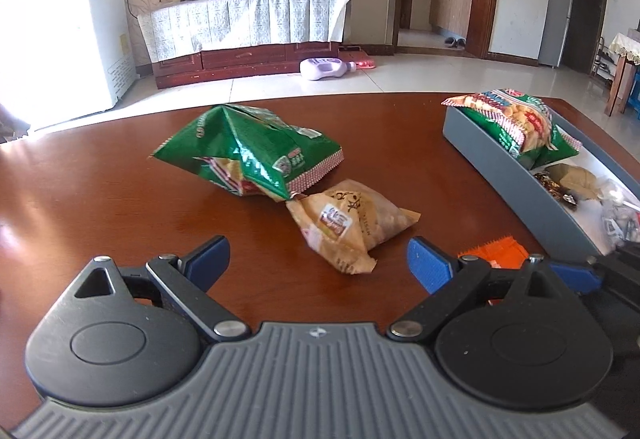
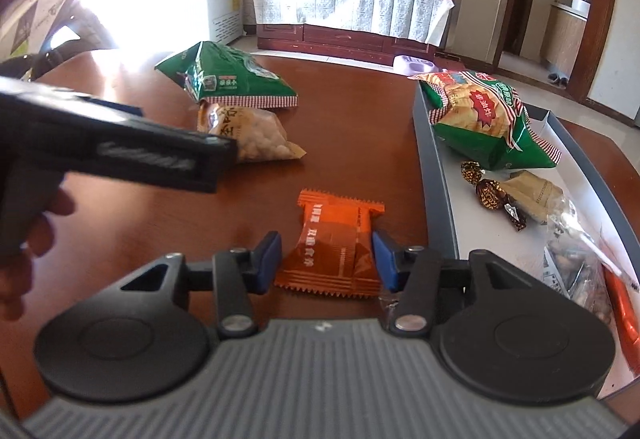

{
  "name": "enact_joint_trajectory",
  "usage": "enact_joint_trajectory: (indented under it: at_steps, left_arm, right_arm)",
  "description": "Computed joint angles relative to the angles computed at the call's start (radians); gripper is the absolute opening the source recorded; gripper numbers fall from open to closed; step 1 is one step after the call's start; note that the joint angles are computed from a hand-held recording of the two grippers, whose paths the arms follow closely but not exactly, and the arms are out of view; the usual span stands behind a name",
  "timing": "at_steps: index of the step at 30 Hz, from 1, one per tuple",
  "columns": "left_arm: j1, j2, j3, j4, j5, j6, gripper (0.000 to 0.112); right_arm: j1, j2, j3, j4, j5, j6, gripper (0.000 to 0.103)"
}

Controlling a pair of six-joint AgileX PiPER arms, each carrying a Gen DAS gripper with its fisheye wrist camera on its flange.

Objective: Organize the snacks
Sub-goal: 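Grasp the tan bag of nuts with the left gripper while the right hovers over the orange snack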

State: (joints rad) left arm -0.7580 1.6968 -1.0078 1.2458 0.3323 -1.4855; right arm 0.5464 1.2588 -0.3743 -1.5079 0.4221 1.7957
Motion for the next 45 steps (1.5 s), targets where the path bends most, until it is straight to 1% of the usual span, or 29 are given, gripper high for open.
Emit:
enact_joint_trajectory:
  at_steps: [4,10,12,13,14,15,16,17,19,20,22,24,27,31,39,44,45]
  left_arm:
    - [0.007,0.057,-0.057,-0.036,-0.023,0.007,0.097]
    - [0.006,0.122,-0.129,-0.090,-0.024,0.055,0.097]
    - [0.001,0.148,-0.158,-0.117,0.017,0.078,0.096]
    - [0.003,0.159,-0.173,-0.161,0.027,0.117,0.096]
    - [0.012,0.160,-0.171,-0.179,0.006,0.129,0.093]
    - [0.020,0.163,-0.173,-0.207,-0.012,0.153,0.086]
    - [0.019,0.166,-0.176,-0.202,-0.009,0.154,0.082]
    - [0.018,0.168,-0.178,-0.196,-0.010,0.161,0.075]
    - [0.025,0.169,-0.174,-0.190,-0.028,0.157,0.071]
    - [0.026,0.171,-0.176,-0.182,-0.031,0.148,0.067]
    - [0.023,0.178,-0.179,-0.148,-0.029,0.112,0.064]
    - [0.021,0.182,-0.179,-0.114,-0.030,0.072,0.055]
    - [0.023,0.179,-0.176,-0.109,-0.036,0.047,0.049]
    - [0.014,0.164,-0.161,-0.104,-0.032,0.029,0.048]
    - [-0.018,0.100,-0.095,0.013,-0.005,-0.092,0.048]
    - [-0.048,0.043,-0.057,0.009,0.028,-0.099,0.048]
    - [-0.059,0.032,-0.054,0.012,0.046,-0.100,0.048]
  right_arm:
    - [-0.009,-0.010,0.005,-0.004,-0.009,-0.001,0.052]
    - [-0.001,0.008,-0.002,-0.019,0.007,0.023,0.053]
    - [0.010,0.019,-0.007,-0.024,0.022,0.030,0.053]
    - [0.008,0.021,-0.007,-0.030,0.020,0.034,0.053]
    - [0.007,0.021,-0.008,-0.030,0.017,0.032,0.053]
    - [0.006,0.022,-0.009,-0.027,0.016,0.029,0.053]
    - [0.009,0.026,-0.013,-0.024,0.019,0.028,0.053]
    - [0.008,0.028,-0.015,-0.023,0.020,0.028,0.053]
    - [0.006,0.031,-0.016,-0.032,0.019,0.033,0.053]
    - [0.004,0.032,-0.016,-0.038,0.017,0.037,0.054]
    - [0.005,0.034,-0.012,-0.058,0.018,0.051,0.054]
    - [0.001,0.030,-0.006,-0.073,0.015,0.066,0.052]
    - [0.000,0.020,-0.003,-0.056,0.012,0.049,0.051]
    - [0.013,-0.003,0.000,-0.020,0.018,0.007,0.050]
    - [0.055,-0.083,0.003,0.122,0.033,-0.147,0.050]
    - [0.087,-0.157,0.003,0.232,0.058,-0.252,0.050]
    - [0.097,-0.175,0.005,0.252,0.067,-0.270,0.050]
